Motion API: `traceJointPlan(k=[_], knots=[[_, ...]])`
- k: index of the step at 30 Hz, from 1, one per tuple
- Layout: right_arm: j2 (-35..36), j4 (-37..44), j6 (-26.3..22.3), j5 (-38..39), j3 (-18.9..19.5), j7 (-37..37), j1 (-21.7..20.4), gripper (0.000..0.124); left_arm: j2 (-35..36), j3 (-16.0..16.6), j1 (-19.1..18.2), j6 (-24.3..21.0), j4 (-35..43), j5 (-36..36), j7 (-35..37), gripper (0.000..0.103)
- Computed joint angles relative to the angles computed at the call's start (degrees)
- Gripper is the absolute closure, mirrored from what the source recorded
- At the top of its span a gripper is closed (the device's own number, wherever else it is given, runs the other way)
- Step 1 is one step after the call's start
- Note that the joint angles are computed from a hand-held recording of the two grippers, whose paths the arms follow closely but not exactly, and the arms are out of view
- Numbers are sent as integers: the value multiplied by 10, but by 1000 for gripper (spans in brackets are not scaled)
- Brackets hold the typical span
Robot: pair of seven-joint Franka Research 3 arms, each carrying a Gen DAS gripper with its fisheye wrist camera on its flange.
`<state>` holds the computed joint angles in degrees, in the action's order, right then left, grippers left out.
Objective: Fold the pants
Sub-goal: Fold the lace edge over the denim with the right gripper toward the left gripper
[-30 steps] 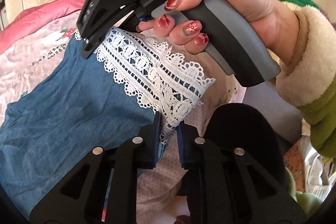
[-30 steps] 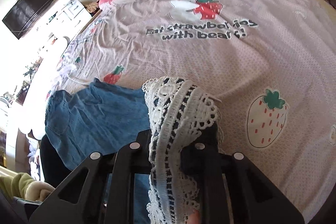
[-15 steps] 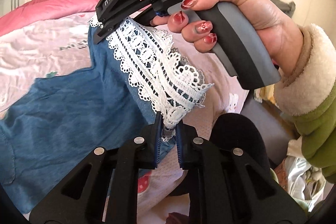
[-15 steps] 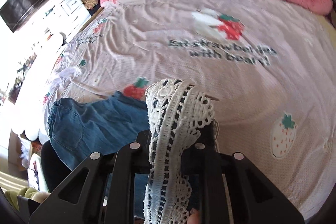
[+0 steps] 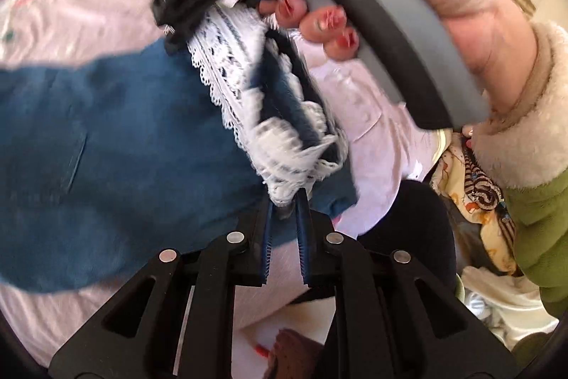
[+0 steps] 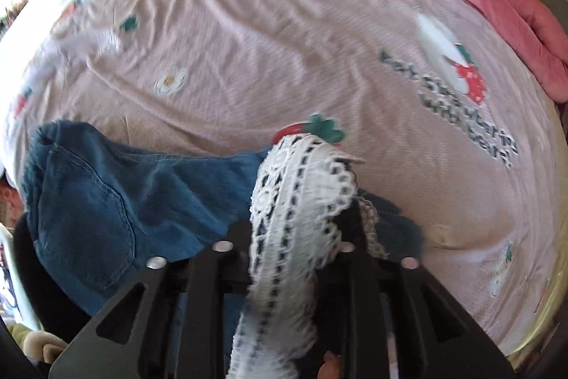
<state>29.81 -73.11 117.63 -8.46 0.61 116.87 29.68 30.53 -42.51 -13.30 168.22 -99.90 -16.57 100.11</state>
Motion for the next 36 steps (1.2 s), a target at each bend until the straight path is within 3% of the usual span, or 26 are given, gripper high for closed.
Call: traceJointPlan(k=[6,9,12,14,19,23,25,29,30,34,36], knots=[[-1,24,28,25,10,-19,-2,67,-6,-30,43,4,-26,-32,23,90],[-46,-31,91,39,13,-33,-14,59,-14,-41,59,30,-40,-39,29,77],[-88,-95,153,84,27,-63,-38,51,-24,-51,75,24,-46,-40,27,68],[-93,-104,156,114,38,-80,-47,49,-28,-64,91,15,-52,-48,38,66],[-68,-85,122,138,51,-130,-39,42,-60,-59,89,6,-72,-58,63,59],[-66,-84,128,174,58,-153,-40,42,-98,-37,76,18,-97,-80,65,54],[-86,-103,161,197,63,-173,-45,39,-123,-12,64,27,-113,-89,53,51],[-126,-138,212,191,55,-182,-41,34,-139,27,39,35,-107,-96,43,48],[-132,-142,213,158,42,-160,-33,34,-136,30,37,36,-99,-99,48,48],[-127,-128,163,49,9,-72,-19,34,-106,74,-13,21,-48,-48,24,48],[-117,-117,137,42,9,-57,-27,34,-84,67,-13,2,-20,-45,28,48]])
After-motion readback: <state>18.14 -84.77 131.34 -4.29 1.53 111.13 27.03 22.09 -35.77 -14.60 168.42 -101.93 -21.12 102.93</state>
